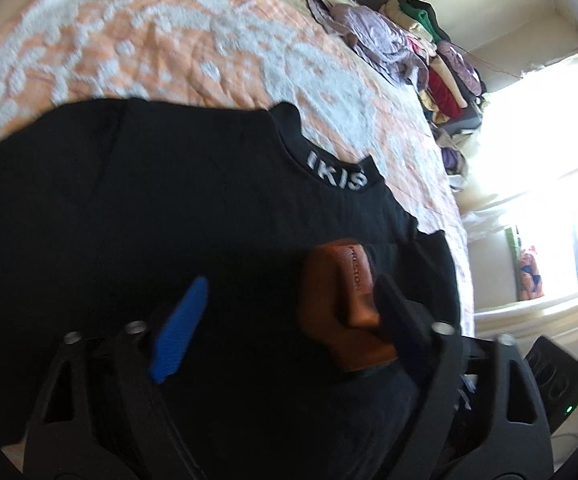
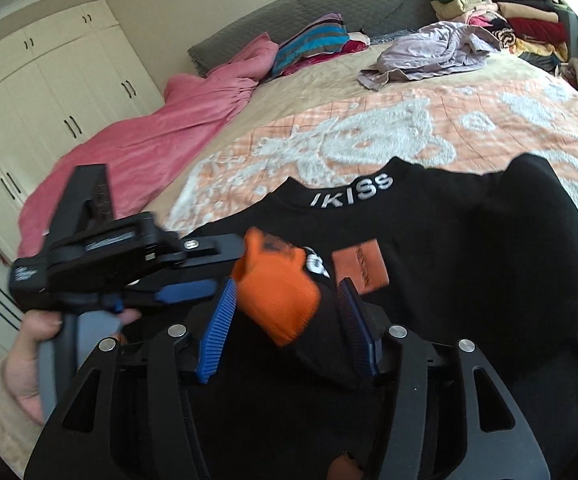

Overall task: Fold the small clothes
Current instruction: 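Carry the held sleeve with the right tool across the sweatshirt body toward the left tool, then grasp the orange cuff with the left tool while the right tool releases it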

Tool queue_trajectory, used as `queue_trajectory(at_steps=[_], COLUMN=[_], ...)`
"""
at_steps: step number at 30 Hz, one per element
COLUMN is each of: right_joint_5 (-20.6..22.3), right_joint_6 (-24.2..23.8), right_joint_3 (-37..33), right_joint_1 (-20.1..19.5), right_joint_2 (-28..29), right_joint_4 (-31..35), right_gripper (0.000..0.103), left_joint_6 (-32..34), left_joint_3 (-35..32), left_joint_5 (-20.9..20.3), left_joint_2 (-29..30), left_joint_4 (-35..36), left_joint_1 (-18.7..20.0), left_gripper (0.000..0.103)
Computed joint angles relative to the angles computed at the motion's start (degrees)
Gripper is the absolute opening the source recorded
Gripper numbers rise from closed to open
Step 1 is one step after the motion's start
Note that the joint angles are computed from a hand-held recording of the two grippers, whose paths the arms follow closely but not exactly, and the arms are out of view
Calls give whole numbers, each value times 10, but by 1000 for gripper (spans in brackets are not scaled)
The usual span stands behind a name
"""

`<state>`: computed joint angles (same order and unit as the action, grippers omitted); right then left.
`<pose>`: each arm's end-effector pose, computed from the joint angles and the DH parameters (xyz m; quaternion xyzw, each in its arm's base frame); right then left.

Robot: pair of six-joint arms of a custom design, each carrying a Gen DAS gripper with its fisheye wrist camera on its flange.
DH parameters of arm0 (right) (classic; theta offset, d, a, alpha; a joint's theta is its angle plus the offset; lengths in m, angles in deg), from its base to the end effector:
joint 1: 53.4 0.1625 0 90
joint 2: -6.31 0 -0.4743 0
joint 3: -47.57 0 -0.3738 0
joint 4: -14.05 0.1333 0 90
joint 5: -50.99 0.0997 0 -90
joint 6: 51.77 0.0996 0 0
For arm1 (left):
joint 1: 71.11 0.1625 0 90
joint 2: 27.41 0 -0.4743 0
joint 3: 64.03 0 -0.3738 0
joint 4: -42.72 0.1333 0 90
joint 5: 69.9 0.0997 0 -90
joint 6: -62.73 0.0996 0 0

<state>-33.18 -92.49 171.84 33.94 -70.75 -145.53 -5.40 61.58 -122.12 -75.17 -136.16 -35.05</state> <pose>0.1205 -0.4962 0.2968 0.3288 -0.9230 0.1984 0.0252 -0.2983 -0.4575 0.0900 -0.1472 0.9307 -0.3260 0.0765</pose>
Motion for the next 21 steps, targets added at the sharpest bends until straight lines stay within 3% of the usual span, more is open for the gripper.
queue_trajectory(at_steps=[4,9,11,12,13,21], right_joint_5=[-2,-6,-6,-8,-7,-16], right_joint_6=[3,20,27,31,32,33], right_joint_3=[10,8,7,5,5,-4], right_joint_1=[-17,-48,-59,-66,-70,-94], right_joint_2=[-23,-49,-59,-66,-69,-89], right_joint_4=[8,0,-2,-1,-1,-15], right_gripper=[53,53,53,53,53,53], left_joint_6=[3,4,13,23,37,99], left_joint_3=[-8,-29,-42,-51,-55,-57], left_joint_5=[-7,-7,2,2,-3,42], left_joint_2=[12,30,37,40,44,17], left_joint_4=[-1,26,48,56,46,12], left_joint_1=[3,9,8,10,12,-25], left_gripper=[69,58,45,21,5,5])
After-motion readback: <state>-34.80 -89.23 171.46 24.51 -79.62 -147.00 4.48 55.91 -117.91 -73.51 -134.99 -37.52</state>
